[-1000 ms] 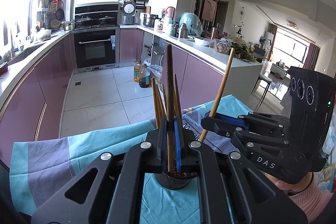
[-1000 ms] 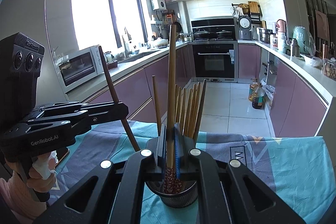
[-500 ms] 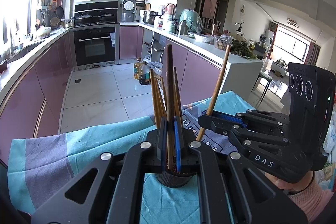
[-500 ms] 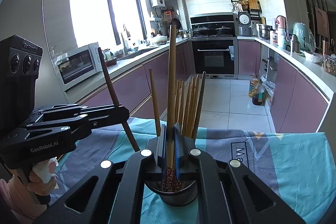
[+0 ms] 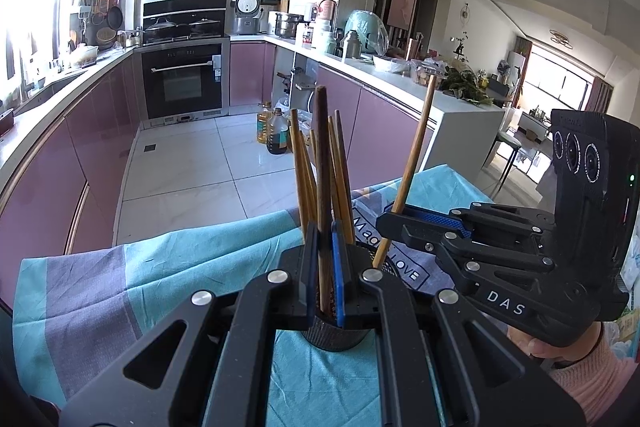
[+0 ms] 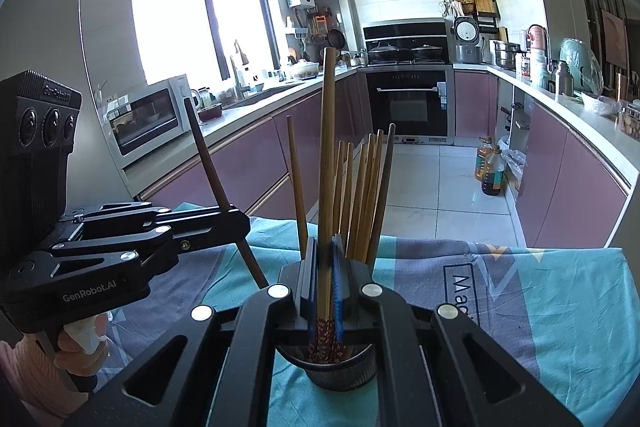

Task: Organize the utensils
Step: 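Push both held chopsticks down among the others in the mesh cup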

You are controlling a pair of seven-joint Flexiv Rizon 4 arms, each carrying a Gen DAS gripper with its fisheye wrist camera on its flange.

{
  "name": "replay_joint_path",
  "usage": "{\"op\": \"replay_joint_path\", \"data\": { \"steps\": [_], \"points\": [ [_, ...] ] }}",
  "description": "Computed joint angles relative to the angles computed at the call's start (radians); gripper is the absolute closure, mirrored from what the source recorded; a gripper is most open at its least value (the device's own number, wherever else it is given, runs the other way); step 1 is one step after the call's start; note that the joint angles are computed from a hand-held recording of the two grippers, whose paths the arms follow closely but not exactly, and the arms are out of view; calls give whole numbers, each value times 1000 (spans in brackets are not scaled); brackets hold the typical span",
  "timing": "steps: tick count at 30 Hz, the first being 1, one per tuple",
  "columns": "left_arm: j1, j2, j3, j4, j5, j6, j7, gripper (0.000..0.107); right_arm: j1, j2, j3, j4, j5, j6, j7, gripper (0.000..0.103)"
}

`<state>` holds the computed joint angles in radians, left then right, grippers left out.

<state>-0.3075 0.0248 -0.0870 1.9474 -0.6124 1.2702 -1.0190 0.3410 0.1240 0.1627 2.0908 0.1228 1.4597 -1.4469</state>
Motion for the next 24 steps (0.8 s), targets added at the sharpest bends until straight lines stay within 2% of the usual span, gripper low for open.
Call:
{"op": "replay_joint_path", "data": {
  "steps": [24],
  "points": [
    [17,-56,-18,-31,58,0,-57,100,6,-23,2,-27,64,-53,-47,97]
  ]
}}
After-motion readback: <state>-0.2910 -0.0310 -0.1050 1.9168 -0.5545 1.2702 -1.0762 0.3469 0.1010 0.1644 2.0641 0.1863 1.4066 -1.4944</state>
